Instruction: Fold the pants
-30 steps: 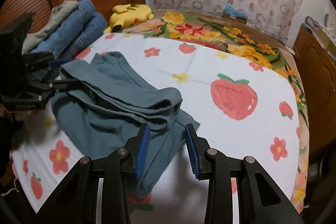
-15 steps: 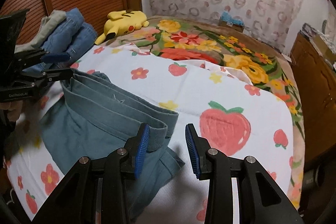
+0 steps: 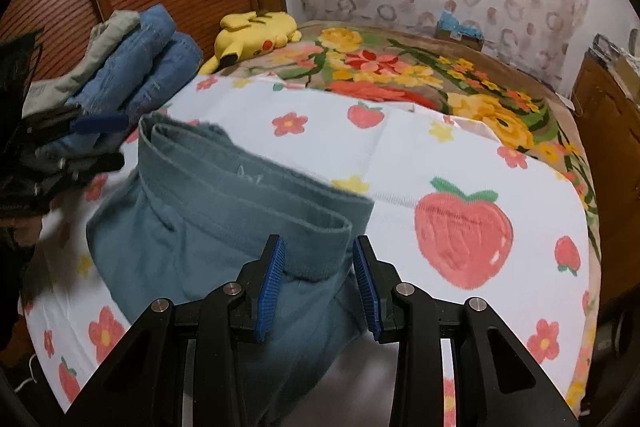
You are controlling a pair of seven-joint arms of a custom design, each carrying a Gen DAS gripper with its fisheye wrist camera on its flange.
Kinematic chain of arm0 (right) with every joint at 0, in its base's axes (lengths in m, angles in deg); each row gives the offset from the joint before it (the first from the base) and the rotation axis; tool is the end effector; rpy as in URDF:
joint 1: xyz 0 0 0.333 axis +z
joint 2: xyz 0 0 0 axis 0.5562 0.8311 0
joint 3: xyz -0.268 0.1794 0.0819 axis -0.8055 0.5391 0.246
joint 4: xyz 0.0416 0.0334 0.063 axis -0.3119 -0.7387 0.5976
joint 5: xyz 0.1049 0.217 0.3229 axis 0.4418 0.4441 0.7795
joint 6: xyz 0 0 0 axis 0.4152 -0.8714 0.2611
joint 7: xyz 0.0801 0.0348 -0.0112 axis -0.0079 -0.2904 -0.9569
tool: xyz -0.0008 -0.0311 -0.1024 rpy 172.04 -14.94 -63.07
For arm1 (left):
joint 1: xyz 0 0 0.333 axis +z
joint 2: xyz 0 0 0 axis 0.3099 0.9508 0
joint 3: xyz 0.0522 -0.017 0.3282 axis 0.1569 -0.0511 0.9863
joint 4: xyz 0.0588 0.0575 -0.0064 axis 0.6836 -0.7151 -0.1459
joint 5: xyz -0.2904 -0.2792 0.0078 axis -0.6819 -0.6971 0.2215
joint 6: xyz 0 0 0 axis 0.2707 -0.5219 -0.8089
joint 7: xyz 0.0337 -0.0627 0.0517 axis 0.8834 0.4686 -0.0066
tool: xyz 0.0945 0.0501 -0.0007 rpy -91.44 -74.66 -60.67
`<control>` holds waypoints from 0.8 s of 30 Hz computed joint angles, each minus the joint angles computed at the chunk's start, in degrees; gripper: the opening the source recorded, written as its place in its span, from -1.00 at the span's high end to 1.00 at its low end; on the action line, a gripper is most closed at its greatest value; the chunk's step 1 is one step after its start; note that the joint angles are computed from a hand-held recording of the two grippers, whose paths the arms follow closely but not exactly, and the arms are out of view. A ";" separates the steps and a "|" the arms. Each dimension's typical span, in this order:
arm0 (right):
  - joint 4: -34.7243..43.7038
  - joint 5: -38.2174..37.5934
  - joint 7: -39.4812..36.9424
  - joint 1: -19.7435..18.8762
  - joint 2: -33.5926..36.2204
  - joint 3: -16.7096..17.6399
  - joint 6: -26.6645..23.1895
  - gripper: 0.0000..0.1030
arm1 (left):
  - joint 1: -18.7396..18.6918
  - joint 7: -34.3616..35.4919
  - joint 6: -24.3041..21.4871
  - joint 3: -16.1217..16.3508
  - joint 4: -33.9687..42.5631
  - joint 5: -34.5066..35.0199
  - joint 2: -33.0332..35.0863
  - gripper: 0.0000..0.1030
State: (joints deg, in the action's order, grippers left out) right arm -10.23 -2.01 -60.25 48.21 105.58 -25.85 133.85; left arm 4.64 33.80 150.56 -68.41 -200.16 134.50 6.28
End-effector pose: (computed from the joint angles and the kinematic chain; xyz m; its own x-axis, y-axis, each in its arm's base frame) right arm 0.6793 0.2716 0.3743 0.7187 -0.6933 -0.0530 -0.5100 -0.4738 -0.7180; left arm 0.5381 -0.2670 0.3369 -0.1453 -0.9889 0.0298 -0.6966 0.0808 -0.7129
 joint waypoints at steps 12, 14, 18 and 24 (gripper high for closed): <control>0.68 8.93 -5.93 -0.80 1.50 2.12 7.64 0.88 | -0.40 13.75 0.00 1.25 2.21 -14.88 4.59 -0.07; 1.27 6.79 -3.31 0.31 2.16 1.04 7.57 0.88 | -0.78 14.75 0.19 1.81 2.35 -16.38 5.10 -0.07; 2.37 3.26 0.74 1.40 2.86 0.32 7.88 0.88 | -1.62 15.46 0.63 3.00 2.89 -17.96 5.77 -0.02; 1.67 3.04 1.23 -0.96 2.01 2.46 6.80 0.88 | -2.47 19.63 3.50 4.26 3.52 -21.45 6.91 0.58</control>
